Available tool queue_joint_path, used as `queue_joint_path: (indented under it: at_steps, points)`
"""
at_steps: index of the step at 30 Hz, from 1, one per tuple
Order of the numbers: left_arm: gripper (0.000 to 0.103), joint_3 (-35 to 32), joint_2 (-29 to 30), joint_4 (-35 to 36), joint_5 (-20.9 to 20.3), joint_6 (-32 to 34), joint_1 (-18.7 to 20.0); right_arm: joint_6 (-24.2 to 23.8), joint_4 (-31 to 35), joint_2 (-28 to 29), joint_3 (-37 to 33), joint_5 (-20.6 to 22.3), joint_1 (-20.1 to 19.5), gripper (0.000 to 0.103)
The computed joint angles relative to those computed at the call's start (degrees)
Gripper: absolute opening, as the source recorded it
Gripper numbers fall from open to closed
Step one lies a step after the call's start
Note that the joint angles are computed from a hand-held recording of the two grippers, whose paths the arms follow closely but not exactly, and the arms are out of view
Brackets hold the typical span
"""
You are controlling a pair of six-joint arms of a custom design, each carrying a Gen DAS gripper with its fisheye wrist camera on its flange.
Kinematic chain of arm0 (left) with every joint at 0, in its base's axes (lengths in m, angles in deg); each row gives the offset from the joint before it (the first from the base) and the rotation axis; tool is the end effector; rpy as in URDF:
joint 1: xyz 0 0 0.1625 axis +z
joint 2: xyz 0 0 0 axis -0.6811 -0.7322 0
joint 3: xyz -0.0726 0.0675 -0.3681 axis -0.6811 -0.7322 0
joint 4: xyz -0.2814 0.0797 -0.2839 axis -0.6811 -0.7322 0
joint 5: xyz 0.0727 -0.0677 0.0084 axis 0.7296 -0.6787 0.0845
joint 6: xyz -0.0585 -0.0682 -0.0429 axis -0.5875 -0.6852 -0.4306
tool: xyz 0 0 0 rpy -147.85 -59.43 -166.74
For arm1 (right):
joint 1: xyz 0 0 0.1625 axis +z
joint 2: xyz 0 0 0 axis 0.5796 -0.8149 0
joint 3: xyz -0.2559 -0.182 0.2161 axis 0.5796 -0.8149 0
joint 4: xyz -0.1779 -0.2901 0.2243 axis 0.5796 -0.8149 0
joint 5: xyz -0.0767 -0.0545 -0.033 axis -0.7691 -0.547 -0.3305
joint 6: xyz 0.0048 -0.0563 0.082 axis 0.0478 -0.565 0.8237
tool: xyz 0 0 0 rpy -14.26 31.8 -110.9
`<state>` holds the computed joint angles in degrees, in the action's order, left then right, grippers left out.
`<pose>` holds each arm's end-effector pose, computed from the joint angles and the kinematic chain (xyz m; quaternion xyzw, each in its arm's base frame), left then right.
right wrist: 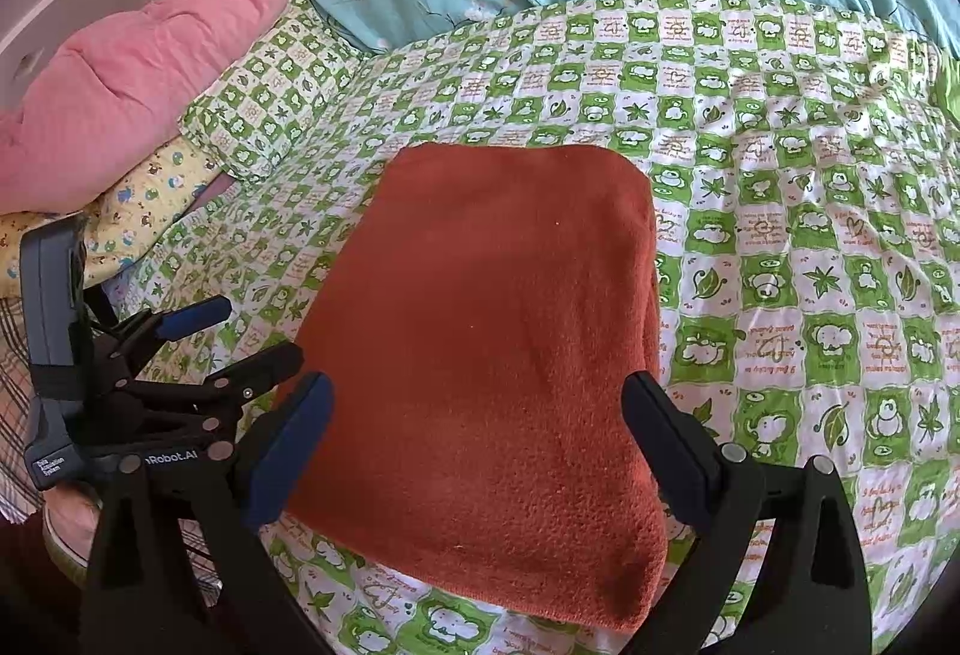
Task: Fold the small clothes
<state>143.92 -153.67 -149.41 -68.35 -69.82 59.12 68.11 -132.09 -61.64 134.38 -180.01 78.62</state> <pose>-0.3646 -0.3209 0.1966 0.2130 0.8720 -0.2728 0.3461 0.2395 -0.3293 0.3066 0.0191 -0.9131 0.3871 0.1270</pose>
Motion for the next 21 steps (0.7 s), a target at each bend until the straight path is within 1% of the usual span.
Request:
queue_joint_path:
  at_steps: [9,21]
  points:
    - [0.097,-0.25,-0.13,0.36,0.46,-0.22,0.06,0.42,-0.03,0.47,-0.53,-0.8,0.74,0.097]
    - [0.097,-0.33,-0.04,0.09,0.23,-0.18,0.14,0.04,0.08,0.57,-0.75,-0.58,0.33,0.097]
